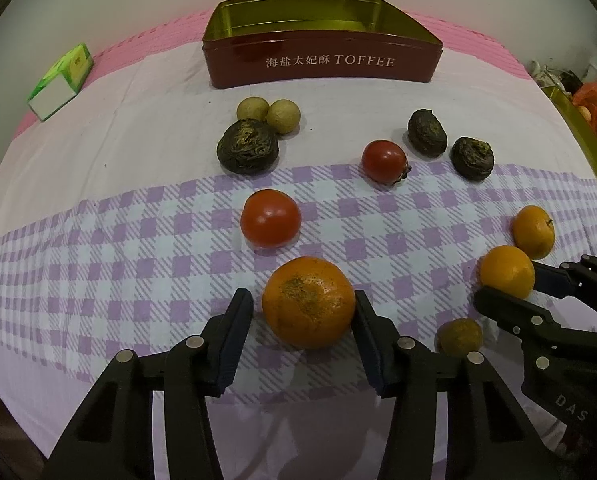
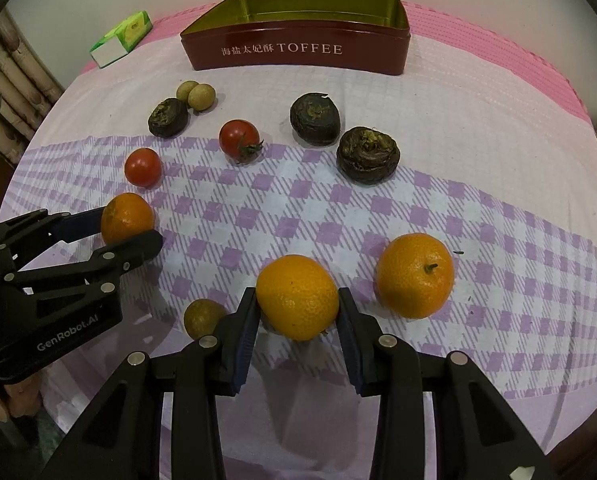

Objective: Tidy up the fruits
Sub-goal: 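Lift both held oranges and carry them over the TOFFEE tin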

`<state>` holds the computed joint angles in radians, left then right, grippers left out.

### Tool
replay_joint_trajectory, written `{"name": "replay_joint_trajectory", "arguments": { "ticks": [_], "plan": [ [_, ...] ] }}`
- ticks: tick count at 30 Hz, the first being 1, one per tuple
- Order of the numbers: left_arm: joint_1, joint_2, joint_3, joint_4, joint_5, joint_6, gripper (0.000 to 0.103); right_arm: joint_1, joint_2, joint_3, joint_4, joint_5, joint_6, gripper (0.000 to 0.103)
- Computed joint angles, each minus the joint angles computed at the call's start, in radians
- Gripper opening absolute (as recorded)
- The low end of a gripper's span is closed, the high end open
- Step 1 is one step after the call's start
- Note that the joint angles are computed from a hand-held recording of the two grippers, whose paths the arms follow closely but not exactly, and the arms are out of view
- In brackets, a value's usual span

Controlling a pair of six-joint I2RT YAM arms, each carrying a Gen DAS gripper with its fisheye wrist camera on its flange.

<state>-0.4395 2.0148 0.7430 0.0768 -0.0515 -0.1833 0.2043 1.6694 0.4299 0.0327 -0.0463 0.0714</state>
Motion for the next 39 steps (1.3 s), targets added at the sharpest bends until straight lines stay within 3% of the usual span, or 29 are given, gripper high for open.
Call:
{"name": "replay_joint_trajectory", "arguments": {
  "ticks": [4,5,19,39],
  "plan": [
    [-0.007,0.005,0.008,-0.003,0.0,-0.01,0.05,0.006,-0.001,-0.001,0.003,0.001,0.009,0.035],
    [-0.009,0.006,0.013,-0.005,-0.001,-0.013,0.043,0.011,-0.003,-0.001,0.001,0.002,0.015,0.035],
    [0.013,-0.025,-0.02,-0.007,0.019,-0.022,0.042,0.029,-0.034,-0.031,0.016,0.012,0.034,0.035],
    [0.063,-0.103,0.03,-0.075,0.058,0.031,0.042,-0.035,-0.121,0.041,-0.107,0.004,-0.006,0.035]
  ]
}}
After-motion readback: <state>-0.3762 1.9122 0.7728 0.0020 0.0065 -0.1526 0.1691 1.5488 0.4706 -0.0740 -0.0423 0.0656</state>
